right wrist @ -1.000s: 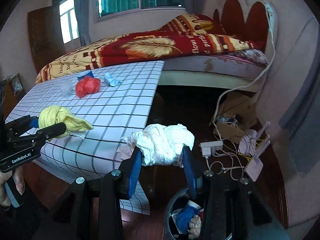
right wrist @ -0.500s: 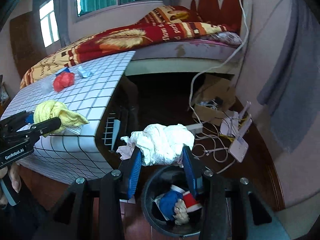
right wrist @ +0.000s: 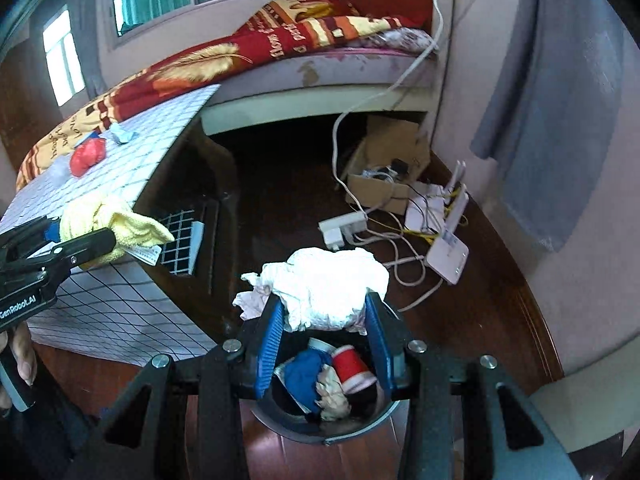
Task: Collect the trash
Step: 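Lift both cloths and carry them over the black bin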
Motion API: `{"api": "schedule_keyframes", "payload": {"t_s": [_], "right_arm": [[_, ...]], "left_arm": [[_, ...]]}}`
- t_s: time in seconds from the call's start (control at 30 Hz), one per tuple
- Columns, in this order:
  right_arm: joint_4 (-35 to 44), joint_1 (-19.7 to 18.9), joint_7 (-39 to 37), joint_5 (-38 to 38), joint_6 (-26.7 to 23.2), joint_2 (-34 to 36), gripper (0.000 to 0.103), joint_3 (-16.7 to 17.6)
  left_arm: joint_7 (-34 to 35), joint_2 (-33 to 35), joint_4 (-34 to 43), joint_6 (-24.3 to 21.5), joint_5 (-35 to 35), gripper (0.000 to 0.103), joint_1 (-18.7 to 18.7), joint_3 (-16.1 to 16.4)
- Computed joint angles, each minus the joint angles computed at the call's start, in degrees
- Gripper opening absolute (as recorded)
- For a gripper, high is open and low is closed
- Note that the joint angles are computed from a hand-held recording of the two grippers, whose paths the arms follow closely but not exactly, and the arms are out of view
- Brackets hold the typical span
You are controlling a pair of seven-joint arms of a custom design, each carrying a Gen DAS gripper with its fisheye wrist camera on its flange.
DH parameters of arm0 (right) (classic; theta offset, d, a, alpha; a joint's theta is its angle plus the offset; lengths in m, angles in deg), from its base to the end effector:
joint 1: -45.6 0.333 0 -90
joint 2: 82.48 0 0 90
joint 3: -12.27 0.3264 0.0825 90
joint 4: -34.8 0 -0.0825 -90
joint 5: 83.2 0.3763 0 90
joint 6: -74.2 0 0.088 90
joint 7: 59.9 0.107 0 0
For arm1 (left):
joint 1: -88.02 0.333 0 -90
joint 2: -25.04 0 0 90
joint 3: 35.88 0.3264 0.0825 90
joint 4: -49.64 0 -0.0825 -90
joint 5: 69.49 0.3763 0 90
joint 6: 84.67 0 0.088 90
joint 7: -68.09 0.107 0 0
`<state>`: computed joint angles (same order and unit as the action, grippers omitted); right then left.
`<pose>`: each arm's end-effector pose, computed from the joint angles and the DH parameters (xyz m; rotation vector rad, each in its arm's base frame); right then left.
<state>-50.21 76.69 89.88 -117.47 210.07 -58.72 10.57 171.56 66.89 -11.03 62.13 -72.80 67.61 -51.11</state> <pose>0.6265 0.3499 0.5024 -1.6574 2.0038 -0.7071 0.6962 -0.3935 0.5160 -1.1411 2.3976 -1.0735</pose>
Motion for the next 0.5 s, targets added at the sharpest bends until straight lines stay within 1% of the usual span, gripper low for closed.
{"api": "schedule_keyframes", "payload": {"t_s": [0.1, 0.2, 0.37, 0.5], "right_arm": [[-2.7, -0.5, 0.6, 0.3, 0.3, -1.2, 0.043, 0.0], [-4.5, -1.0, 0.5, 0.5, 0.4, -1.9, 0.043, 0.3], [-7.5, -2.1, -0.7, 1.4, 2.2, -2.5, 0.043, 0.9], [-9.1, -3.1, -2.1, 3.2, 4.4, -2.1, 0.043, 1.3]], "left_arm": [[0.6, 0.7, 0.5, -0.9, -0.3, 0.049, -0.4, -0.7], [1.0, 2.4, 2.6, -3.2, -0.7, 0.049, -0.9, -1.0], [2.3, 6.4, 8.1, -9.3, -2.3, 0.049, -1.6, -1.8], [2.1, 9.5, 12.1, -13.2, -2.8, 0.049, -2.5, -1.3]]}}
